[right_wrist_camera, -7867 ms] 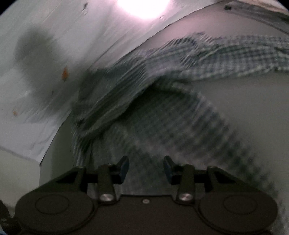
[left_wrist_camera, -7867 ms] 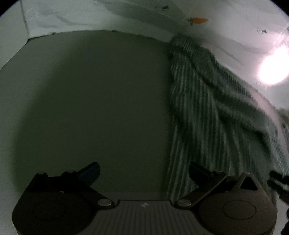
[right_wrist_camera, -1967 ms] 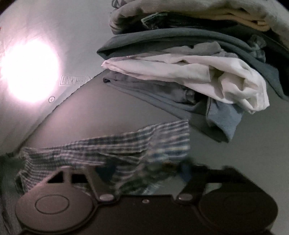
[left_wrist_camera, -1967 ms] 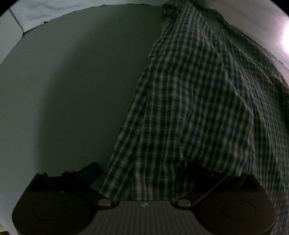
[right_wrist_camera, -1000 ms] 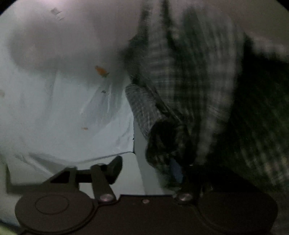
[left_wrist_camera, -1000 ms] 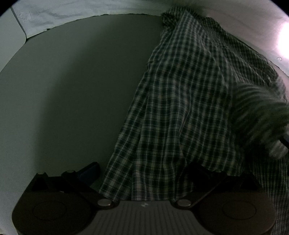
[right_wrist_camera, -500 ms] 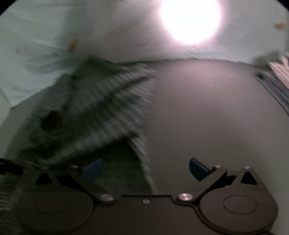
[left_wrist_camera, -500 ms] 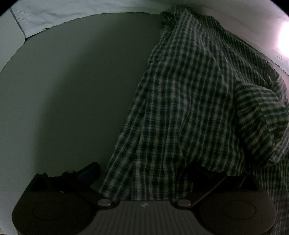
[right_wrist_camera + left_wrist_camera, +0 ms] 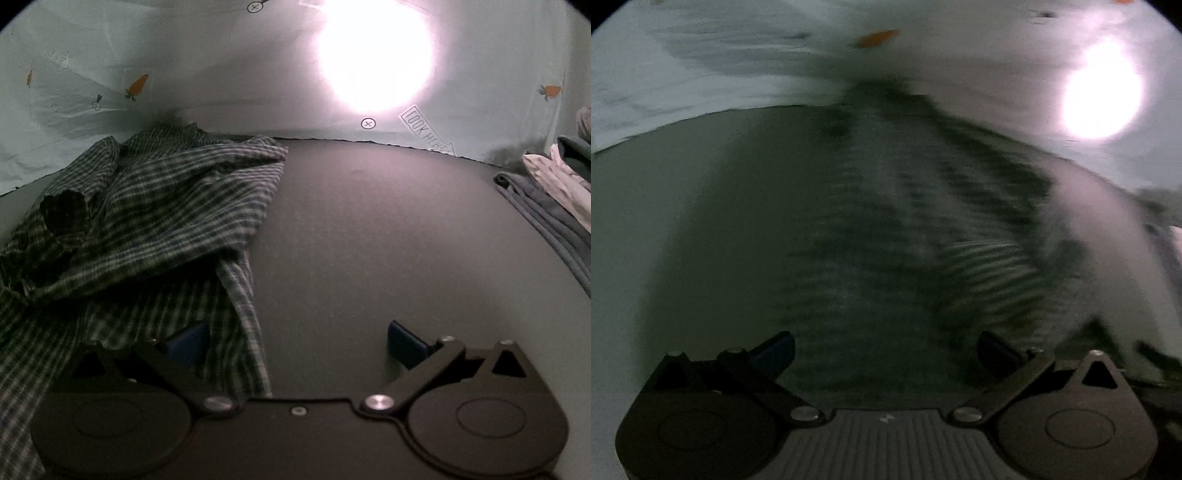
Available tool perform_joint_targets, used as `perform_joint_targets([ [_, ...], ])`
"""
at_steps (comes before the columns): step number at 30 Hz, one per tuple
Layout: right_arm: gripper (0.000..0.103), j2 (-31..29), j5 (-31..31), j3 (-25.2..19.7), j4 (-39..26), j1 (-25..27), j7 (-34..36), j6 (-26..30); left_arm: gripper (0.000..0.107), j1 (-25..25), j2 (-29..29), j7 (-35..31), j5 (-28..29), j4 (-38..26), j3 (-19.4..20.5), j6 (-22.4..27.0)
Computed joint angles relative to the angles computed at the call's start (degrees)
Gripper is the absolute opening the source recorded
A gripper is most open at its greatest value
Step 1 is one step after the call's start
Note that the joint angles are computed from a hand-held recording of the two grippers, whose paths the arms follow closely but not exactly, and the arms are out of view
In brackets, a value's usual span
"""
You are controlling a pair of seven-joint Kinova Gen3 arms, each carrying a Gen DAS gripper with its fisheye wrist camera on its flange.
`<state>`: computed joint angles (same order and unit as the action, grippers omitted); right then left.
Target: Fold clothes
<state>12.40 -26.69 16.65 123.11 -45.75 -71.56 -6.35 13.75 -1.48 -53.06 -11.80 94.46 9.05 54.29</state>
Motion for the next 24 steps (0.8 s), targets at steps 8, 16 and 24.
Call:
perform_joint_targets([
  [8, 0.103, 0.28, -0.04, -0.78, -0.05, 0.67, -0.01, -0.36, 0.103, 3.08, 8.83, -9.59, 1.97, -6.05, 0.15, -3.71],
  [16, 0.103, 0.09, 0.43, -1.62, 0.05, 1.62, -0.20, -0.27, 0.045, 7.45, 12.75, -7.09, -2.78, -9.99, -2.58, 1.12],
  [24, 0.100, 0.57, 0.57, 9.13, -5.33, -6.34, -1.78, 10.62, 0.015, 6.85, 6.60, -0.23, -7.93, -7.18, -2.98, -3.44],
])
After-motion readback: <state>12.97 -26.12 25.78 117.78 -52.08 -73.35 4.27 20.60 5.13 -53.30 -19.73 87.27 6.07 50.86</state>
